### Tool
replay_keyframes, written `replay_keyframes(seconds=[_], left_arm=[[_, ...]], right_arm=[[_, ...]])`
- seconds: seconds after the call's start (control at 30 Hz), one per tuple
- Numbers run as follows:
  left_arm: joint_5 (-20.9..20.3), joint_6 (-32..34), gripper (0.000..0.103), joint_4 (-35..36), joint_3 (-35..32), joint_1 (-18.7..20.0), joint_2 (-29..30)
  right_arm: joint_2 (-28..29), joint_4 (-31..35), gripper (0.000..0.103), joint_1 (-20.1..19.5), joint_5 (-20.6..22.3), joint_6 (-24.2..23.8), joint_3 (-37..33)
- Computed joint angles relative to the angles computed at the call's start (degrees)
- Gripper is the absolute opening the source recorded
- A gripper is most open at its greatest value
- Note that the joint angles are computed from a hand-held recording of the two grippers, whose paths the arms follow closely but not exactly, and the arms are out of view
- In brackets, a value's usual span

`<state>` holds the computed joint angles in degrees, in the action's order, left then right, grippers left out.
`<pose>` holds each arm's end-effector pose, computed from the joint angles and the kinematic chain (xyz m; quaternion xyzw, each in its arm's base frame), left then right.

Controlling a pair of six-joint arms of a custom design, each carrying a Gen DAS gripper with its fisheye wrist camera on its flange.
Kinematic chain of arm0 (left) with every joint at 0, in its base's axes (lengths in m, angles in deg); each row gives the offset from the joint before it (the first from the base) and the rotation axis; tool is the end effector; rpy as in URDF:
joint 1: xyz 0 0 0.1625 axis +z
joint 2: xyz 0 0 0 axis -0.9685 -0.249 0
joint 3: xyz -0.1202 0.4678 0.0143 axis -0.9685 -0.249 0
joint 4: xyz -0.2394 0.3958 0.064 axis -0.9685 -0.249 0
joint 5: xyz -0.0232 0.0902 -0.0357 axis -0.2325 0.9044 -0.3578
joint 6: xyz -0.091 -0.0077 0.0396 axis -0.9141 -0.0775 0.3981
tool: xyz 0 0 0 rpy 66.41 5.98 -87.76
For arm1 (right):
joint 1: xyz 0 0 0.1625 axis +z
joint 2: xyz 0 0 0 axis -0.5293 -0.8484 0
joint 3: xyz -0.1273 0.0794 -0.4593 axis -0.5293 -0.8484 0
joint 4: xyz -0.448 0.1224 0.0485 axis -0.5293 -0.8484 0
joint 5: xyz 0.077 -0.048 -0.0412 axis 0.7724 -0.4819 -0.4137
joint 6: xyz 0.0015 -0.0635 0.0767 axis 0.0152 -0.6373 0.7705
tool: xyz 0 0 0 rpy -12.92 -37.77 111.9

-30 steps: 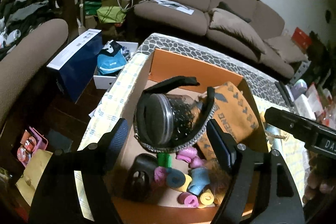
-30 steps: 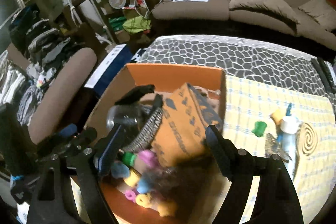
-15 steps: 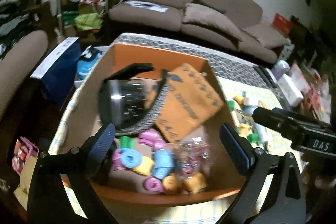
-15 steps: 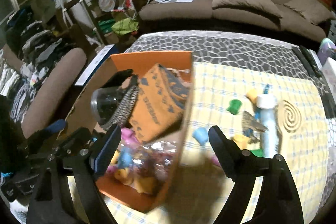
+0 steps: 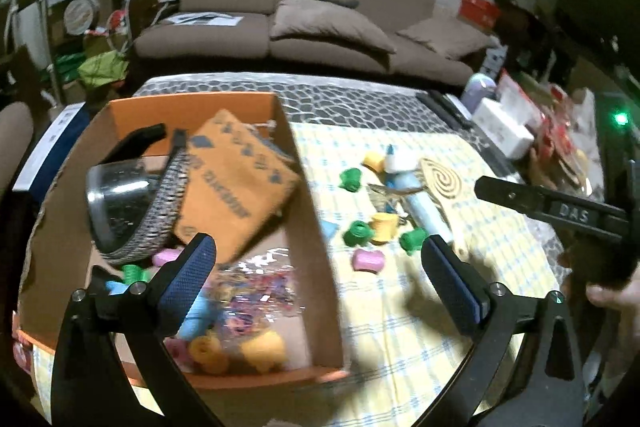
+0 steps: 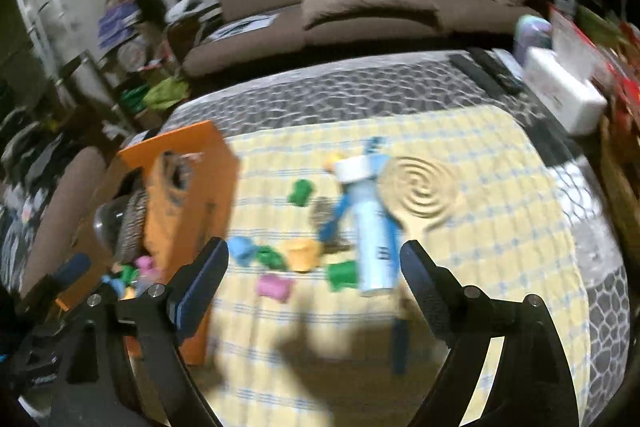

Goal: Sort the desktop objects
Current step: 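Withdraw both tools from the box back over the table, then grasp the yellow spiral hairbrush by its head with the right tool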

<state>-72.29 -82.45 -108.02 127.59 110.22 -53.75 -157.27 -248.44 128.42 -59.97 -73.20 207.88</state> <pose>-0.3568 -0.4909 0.1047 0.2256 0.8974 -0.3107 0.2171 0.1417 -0.4790 0.3329 0.0964 -0.9044 0.3288 0.2541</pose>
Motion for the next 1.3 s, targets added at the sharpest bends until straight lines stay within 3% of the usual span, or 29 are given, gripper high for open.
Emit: replay_keyframes(seconds=[0.13, 0.37, 0.53, 0.77, 1.0, 1.3], left_arm=[[-0.4, 1.8, 0.103, -0.4, -0.9, -1.0, 2.1], [-2.0, 4.4, 0.103, 0.9, -2.8, -2.4, 5.9], [-3.8, 4.8, 0.103, 1.7, -4.4, -3.0, 8.4], [-6.3, 5.4, 0.103, 2.2, -5.7, -3.1, 10.9], [-7.4, 5.7, 0.103, 2.5, -7.0, -2.7, 13.3], [-7.5, 3.8, 0.103, 4.2, -7.4, -1.7, 13.7]], right_arm=[[-0.6, -2.3, 0.101, -2.1, -1.3, -0.6, 1.0], [-0.4, -3.1, 0.102, -6.0, -1.5, -3.8, 1.1], [-0.1, -1.9, 0.102, -8.6, 0.9, -2.0, 0.2], [-0.9, -0.4, 0.102, -12.7, 7.8, 1.9, -1.5], [2.3, 0.2, 0.102, -13.8, 8.4, 4.0, -5.7], [9.5, 0.3, 0.102, -11.7, 3.2, 1.7, -11.6]])
